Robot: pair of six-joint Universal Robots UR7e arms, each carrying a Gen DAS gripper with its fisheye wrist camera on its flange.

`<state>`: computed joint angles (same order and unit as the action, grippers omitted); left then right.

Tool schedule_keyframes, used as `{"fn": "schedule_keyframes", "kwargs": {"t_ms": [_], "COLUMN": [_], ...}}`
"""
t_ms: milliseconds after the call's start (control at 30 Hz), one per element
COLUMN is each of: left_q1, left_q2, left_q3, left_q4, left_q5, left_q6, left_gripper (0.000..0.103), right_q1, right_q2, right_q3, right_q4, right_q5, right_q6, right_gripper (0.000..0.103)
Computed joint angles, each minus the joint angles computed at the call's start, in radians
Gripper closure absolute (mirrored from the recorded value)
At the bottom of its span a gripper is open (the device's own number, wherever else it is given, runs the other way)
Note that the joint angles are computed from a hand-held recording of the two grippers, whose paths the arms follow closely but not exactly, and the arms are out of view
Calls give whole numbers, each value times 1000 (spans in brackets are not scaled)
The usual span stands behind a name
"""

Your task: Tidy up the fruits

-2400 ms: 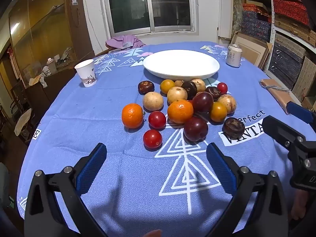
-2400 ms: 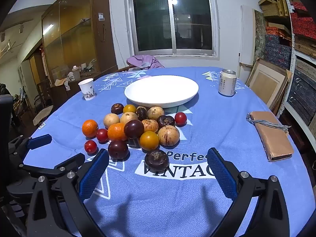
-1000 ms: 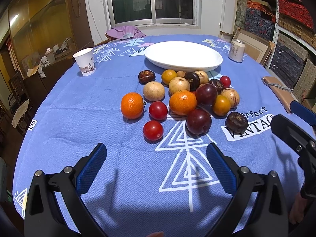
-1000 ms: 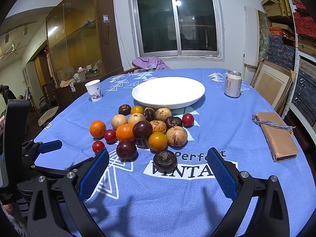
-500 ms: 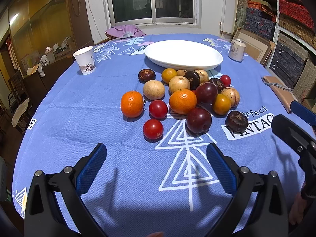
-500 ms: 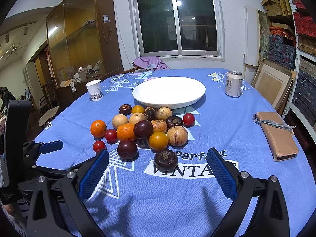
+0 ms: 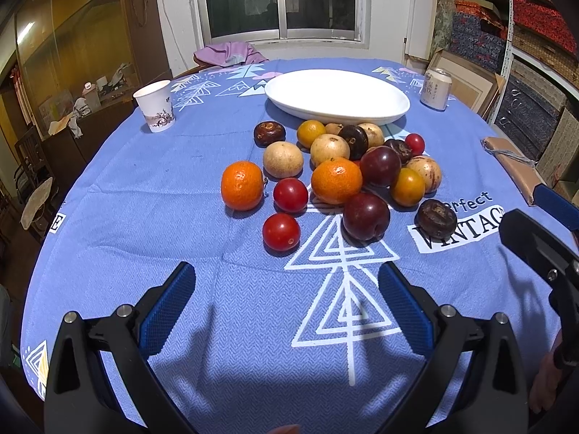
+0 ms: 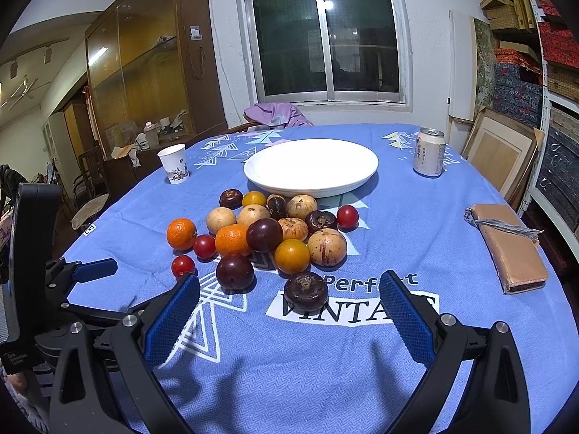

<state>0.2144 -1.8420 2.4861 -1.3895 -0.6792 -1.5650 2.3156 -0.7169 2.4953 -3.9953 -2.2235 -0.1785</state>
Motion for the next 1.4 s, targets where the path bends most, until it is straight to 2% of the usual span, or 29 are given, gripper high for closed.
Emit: {"fn": "schedule_keyframes", "kwargs": {"t_ms": [633, 767, 900, 1033, 1100, 1233, 1300, 1400], "left_q1": [0, 3, -9, -20, -19, 62, 135, 200], "left_q2": [-4, -15, -86, -227, -261, -199, -179, -148], "left_q3": [2, 13, 51, 118, 133, 101, 95, 81], "left_q4": [1, -2, -28, -185, -221, -241, -352, -420], "left_q5": [-1, 2, 15, 2, -2, 0, -22, -41], "left_q6": [1, 2, 18, 184, 235, 309, 440, 528], "left_gripper": [4, 4, 4, 4, 4, 4, 4, 4], "right_q1": [-4, -27, -82, -129, -129, -134, -136, -134], "right_q2": [2, -8, -19, -24, -36, -84, -93, -87], "right_q3": [1, 14, 34, 63, 61, 44, 30, 13], "right_q4": [-1, 7, 15, -26, 3, 139, 181, 195], "right_q5": [7, 50, 125, 212, 210, 190, 170, 138], "right_q6": [0, 7, 4, -47, -68, -79, -96, -128], "right_gripper": [3, 3, 3, 3, 3, 3, 3, 3]}}
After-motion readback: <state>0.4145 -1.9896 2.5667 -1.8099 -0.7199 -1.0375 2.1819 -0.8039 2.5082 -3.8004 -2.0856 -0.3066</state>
